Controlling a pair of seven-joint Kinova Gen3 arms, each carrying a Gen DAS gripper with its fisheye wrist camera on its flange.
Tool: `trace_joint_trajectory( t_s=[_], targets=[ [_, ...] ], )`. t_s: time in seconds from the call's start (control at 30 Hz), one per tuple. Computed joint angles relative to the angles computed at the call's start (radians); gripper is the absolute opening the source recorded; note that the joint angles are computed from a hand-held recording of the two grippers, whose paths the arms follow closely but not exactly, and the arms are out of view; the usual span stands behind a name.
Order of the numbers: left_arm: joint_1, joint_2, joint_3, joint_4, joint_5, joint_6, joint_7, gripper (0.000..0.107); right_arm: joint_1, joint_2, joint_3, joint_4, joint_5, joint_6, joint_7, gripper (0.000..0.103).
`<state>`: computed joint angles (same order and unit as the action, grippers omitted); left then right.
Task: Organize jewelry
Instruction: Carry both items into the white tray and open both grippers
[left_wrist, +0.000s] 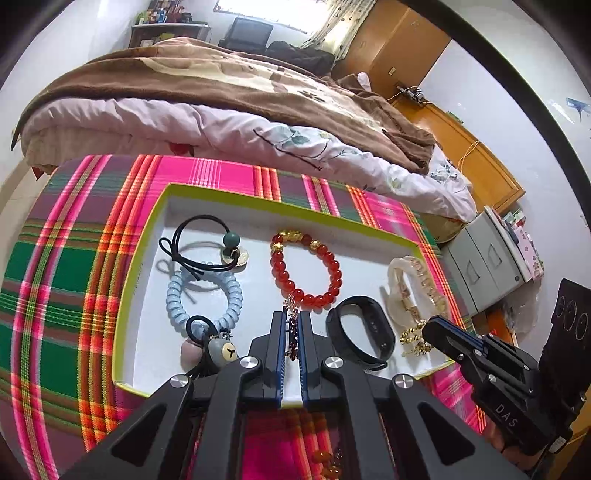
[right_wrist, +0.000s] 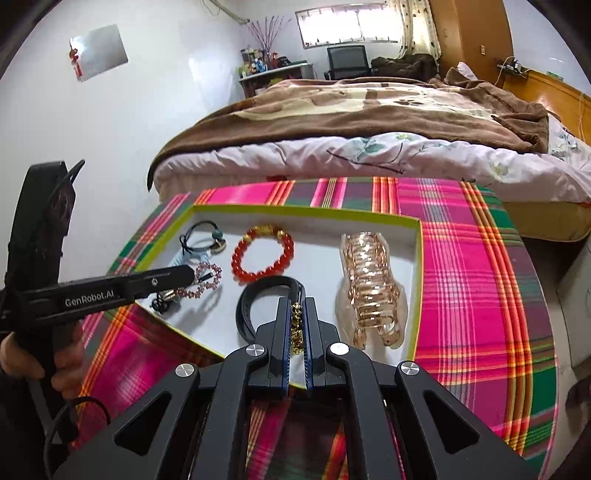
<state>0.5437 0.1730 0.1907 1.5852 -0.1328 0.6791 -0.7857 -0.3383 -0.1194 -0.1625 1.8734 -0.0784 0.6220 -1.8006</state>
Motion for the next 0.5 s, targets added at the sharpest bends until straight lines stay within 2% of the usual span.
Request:
trace_joint_trajectory(
  t_s=[0.13,0.27,0.5],
  targets=[
    [0.001,0.016,-0.006,-0.003,-0.003,0.003,0.006,0.006,0.002,0.008,-0.018,0.004,0.047,0.005,-0.036,0.006],
    [0.02,0.023,-0.013,-0.011,-0.039,0.022,0.028,0.006,-0.008,0.015,-0.05,0.004,0.139,0.018,-0.095,0.006],
    [0.015,0.027,-0.012,-0.013,-0.029,0.023,0.029,0.006,-0.027,0.017,-0.066,0.01,0.234,0.035,-0.171,0.006]
  ],
)
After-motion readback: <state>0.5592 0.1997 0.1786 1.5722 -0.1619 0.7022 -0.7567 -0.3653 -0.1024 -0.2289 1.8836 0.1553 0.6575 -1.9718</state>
